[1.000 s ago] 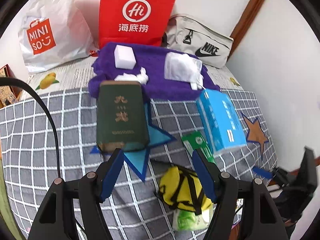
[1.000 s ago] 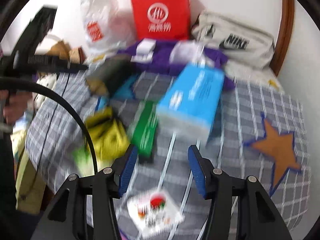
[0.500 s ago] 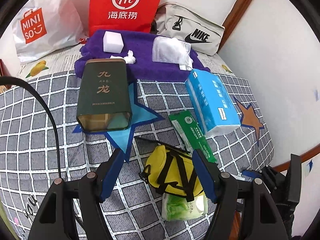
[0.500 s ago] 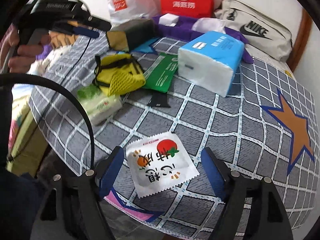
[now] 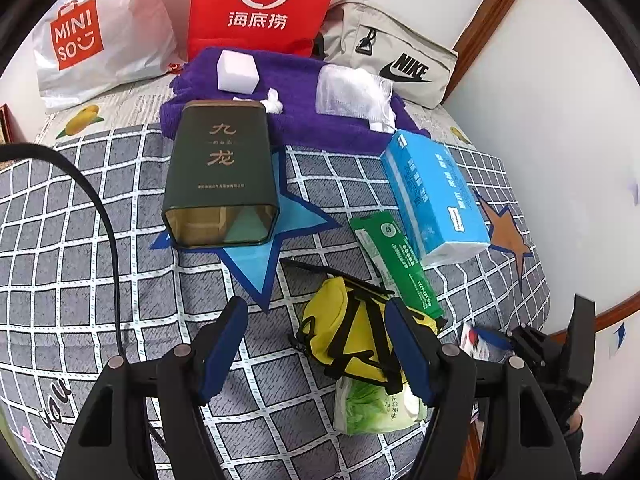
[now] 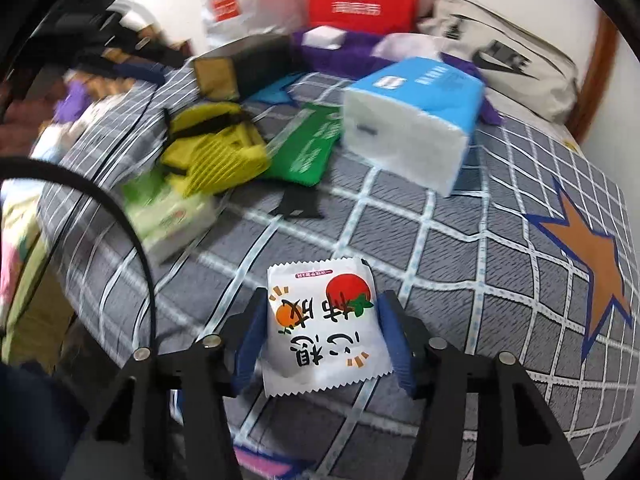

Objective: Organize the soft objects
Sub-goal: 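Close the right tool on the white snack packet and lift it, then grasp the yellow mesh bag with the left tool while the right tool holds the packet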

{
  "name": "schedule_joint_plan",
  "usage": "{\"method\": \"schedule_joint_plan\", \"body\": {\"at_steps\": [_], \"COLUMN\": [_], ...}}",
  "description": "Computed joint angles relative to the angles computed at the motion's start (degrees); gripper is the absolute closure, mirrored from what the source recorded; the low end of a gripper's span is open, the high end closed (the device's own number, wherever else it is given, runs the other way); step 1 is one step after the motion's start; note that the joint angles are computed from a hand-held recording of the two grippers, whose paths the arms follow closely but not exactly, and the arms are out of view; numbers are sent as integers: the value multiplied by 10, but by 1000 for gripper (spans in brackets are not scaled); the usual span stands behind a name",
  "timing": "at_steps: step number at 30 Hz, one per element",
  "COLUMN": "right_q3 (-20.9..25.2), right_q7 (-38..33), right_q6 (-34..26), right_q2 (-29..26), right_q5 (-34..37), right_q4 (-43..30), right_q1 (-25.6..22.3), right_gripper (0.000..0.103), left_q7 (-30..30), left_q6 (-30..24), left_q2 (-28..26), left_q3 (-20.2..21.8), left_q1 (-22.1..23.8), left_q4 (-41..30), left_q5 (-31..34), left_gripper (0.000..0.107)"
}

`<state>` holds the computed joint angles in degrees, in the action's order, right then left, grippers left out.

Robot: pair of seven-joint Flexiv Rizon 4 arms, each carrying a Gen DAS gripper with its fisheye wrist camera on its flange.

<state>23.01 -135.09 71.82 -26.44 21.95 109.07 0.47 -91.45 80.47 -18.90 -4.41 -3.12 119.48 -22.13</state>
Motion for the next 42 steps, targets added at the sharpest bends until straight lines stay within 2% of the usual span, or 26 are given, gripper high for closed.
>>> {"method": "schedule_joint_plan", "body": {"at_steps": [9, 11, 13, 17, 19, 22, 26, 30, 32, 34, 35, 38, 39, 40, 42], "right_q3": [-33, -29, -16, -2, -6, 6, 10, 11, 15, 18, 16, 15, 12, 10, 13], "right_q7": [118, 137, 145, 147, 152, 150, 152, 147, 143, 137, 139, 138, 139, 138, 131], "right_q6": [72, 72, 64, 62, 75, 62, 59, 57, 56, 53, 53, 46, 49, 54, 57], "right_q2": [-17, -19, -18, -14, -12, -15, -19, -20, -20, -22, -23, -25, -25, -23, -21], "right_q5": [-45, -57, -62, -67, -72, -69, -66, -64, -59, -55, -55, -54, -55, -57, -56], "right_q4": [5, 4, 0, 1, 7, 1, -3, -4, -5, -7, -7, -10, -9, -6, -4], "right_q1": [36, 29, 15, -1, 4, -12, -19, -20, -24, -27, -24, -22, -19, -16, -19], "right_gripper": [53, 53, 53, 53, 53, 53, 53, 52, 52, 52, 52, 52, 52, 52, 52], "left_q7": [34, 62, 95, 80, 96, 104, 91, 42, 26, 38, 36, 4, -24, -29, -18], "left_q6": [16, 28, 31, 27, 23, 11, 6, -21, -21, 2, 5, -14, -26, -26, -24], "left_q2": [13, 14, 10, -11, -21, -33, -47, -53, -50, -47, -49, -65, -72, -76, -78], "left_q3": [-18, -42, -59, -24, -50, -58, -17, 38, 39, 12, 12, 54, 80, 86, 60], "left_q1": [7, 19, 23, -13, 4, 6, -29, -64, -59, -32, -29, -58, -73, -77, -53], "left_q4": [27, 38, 37, 12, 7, -5, -29, -50, -47, -33, -35, -63, -79, -81, -78], "left_q5": [-13, -33, -43, -3, -23, -31, 19, 74, 80, 61, 61, 96, 125, 129, 121], "left_gripper": [38, 35, 31, 29, 29, 29, 23, 23, 23, 23, 23, 24, 24, 31, 48]}}
